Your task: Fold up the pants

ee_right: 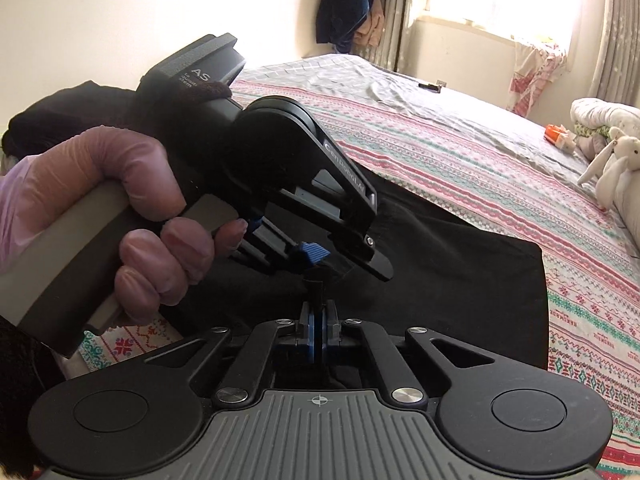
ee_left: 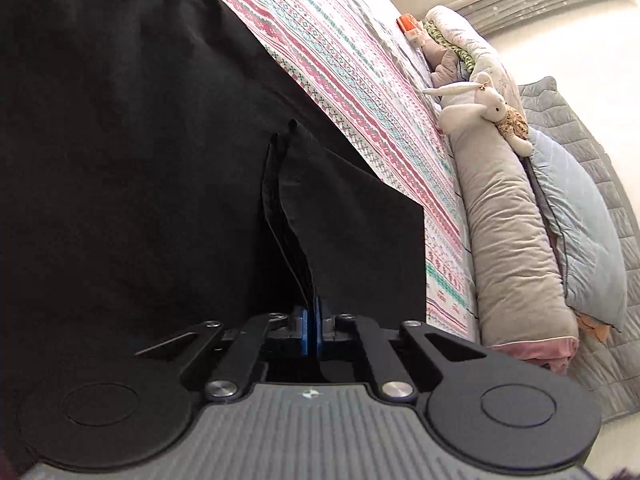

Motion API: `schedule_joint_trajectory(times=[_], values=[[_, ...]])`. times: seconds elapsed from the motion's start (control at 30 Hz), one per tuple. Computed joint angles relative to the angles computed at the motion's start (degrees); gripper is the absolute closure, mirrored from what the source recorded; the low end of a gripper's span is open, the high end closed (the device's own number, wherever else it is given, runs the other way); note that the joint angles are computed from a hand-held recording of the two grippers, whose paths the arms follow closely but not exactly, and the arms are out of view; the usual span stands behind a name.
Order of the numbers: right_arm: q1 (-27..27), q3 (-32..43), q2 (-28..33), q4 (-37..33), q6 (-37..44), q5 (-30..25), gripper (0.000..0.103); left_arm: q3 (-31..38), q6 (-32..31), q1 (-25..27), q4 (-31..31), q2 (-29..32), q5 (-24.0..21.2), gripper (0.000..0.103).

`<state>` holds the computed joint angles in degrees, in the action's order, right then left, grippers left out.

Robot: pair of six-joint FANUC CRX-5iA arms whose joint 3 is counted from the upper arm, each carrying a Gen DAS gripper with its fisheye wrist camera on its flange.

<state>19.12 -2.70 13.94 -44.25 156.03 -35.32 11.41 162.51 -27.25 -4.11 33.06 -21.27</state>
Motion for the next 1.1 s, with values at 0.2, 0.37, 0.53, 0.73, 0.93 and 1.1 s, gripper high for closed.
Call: schedule_joint_trajectory(times=[0.2, 0.37, 0.53, 0.73, 0.93, 1.1], values=[[0.8, -1.1, -0.6, 2.4, -2.5, 1.0, 0.05, 13.7, 3.4, -3.0, -14.4, 2.8, -20.6, 0.077], [0.6, -0.5, -0.4, 2.8, -7.7, 0.7, 0.024, 17.6, 3.3, -4.4, -21.8, 2.3, -30.6, 0.077], [2.2, 0.9, 1.8, 9.5, -21.7, 2.1, 0.014, 15.2, 1.9, -4.4, -25.2, -0.4, -35.7, 0.077], [3.6, 5.0, 5.8, 14.0, -34.1, -1.6, 0.014, 10.1, 3.0, -3.5, -27.0, -4.4, -38.4, 0.077], [6.0, 4.0, 5.7, 14.6, -35.3, 1.9, 0.008, 5.3, 4.8, -2.9, -28.8, -8.9, -40.8, 0.077], [7.7, 4.6, 6.1, 15.0, -34.2, 1.9, 0.008, 1.5, 7.6, -2.3, -30.4, -12.5, -42.5, 0.077]])
